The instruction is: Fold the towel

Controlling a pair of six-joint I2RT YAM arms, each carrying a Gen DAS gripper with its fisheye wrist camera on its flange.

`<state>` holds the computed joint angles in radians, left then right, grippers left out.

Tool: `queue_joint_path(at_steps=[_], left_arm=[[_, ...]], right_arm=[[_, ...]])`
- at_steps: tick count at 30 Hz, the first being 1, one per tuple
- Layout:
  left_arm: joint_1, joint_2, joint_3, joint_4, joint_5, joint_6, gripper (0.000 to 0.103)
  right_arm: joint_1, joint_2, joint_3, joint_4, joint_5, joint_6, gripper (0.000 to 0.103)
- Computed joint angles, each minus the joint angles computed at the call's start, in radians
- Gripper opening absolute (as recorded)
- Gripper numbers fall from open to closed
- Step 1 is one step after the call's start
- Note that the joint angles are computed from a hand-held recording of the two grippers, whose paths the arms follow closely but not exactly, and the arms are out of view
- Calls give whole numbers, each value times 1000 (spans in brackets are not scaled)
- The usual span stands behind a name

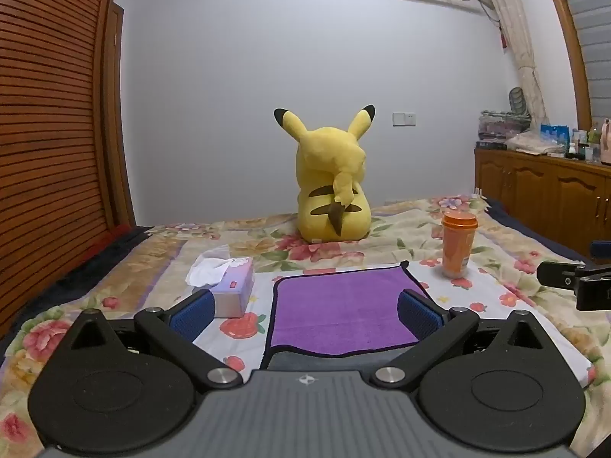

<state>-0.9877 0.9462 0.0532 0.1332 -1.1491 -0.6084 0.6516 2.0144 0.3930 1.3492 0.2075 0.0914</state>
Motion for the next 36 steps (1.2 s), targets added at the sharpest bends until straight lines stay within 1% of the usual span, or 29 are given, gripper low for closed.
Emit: queue_joint_path(at_steps=[4,5,6,7,13,15,33,35,36], left_arm=[[-7,31,5,24,-12,0,103],[-26,58,18,7,-27,-33,103],[-26,59,18,7,-27,-35,103],[-18,31,6,14,-16,-16,103],[-18,32,1,24,-17,-16,103],[-8,12,-7,29,-8,2,103],[-6,8,-6,24,-7,1,103],[-6,9,-6,24,-6,2,103],[-6,9,-6,24,-6,2,103]], right_arm=[[3,0,-1,1,5,-4,103],[3,0,0,0,5,-2,103],[3,0,0,-1,6,-2,103],[2,0,0,-1,6,-1,103],[5,4,-1,8,8,-5,103],[2,4,0,7,4,-4,103],[-5,6,-5,19,-1,-8,103],[-12,-13,1,-6,-10,-10,103],[-9,-9,-2,1,-5,-9,103]])
